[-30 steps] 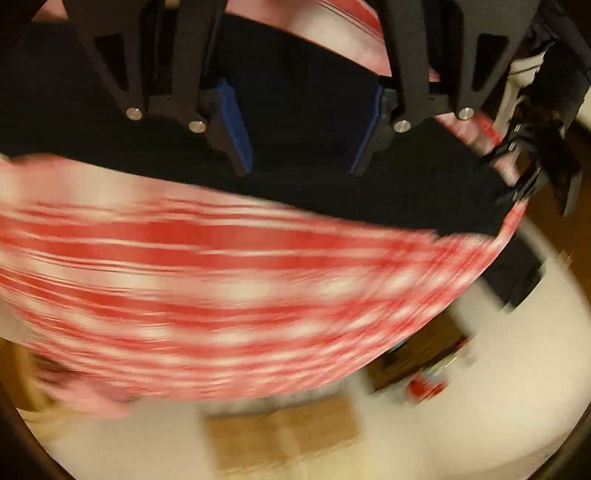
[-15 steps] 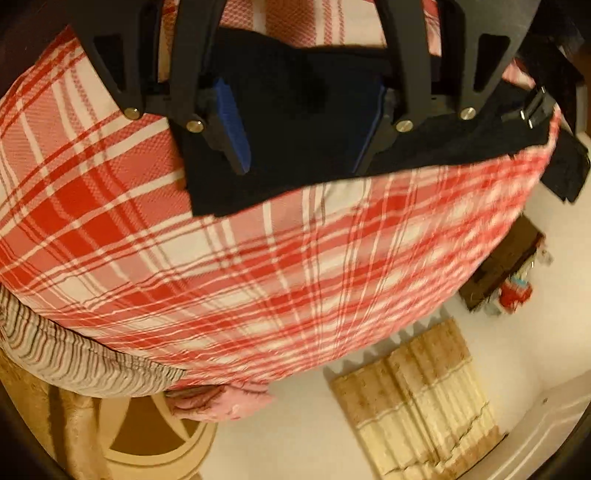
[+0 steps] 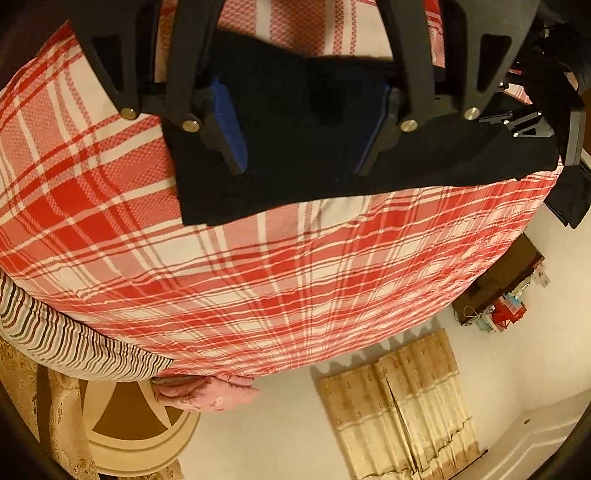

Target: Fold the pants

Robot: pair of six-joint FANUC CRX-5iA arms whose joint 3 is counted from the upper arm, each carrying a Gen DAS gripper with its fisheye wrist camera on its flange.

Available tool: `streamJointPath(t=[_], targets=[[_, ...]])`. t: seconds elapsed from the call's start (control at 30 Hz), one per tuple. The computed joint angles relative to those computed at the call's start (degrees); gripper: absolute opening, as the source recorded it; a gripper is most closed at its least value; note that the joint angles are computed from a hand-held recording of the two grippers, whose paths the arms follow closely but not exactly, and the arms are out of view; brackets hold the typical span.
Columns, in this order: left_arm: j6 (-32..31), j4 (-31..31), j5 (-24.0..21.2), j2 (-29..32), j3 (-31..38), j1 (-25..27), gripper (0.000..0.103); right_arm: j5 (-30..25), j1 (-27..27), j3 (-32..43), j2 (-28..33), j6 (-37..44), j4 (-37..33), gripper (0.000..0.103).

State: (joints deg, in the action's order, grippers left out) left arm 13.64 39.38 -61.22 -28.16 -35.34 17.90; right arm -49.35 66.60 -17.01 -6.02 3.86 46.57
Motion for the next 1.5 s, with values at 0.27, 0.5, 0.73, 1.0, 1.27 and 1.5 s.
streamJointPath(t=[0.27,0.5,0.73,1.0,1.27,1.5], targets=[[-2.2,1.3,-1.7,-2.5,-1.0,0.5,0.002,0.3,-0.4,-1.7,-0.9,-3.6,2.6,0.063],[-4.7,5.3,-7.2,-3.1,-2.0,4.5,0.001,-0.2,-1.1,-3.5,-2.5,-7.6,5.8,0.063],[-3.3,3.0,-4.4,-2.7,-2.7,3.2,0.002,-0.2,-1.9,-3.7,-2.7,-7.3,4.9,0.063],[-7.5,6.4,-7.3,-6.0,-4.4,6.5,0.003,0.7,-3.4,-4.5,-4.5,-6.5,4.2,0.068],[-1.4,7.7,-2.4,-3.7,-4.0,10.2,0.003,5.9,-8.0,-1.7,-3.9,2.4,-6.0,0.062],[0.3,7.9,-2.4,-2.3,-6.0,12.0,0.003,4.4,-7.5,2.4,-1.2,10.9,-9.9,0.016]])
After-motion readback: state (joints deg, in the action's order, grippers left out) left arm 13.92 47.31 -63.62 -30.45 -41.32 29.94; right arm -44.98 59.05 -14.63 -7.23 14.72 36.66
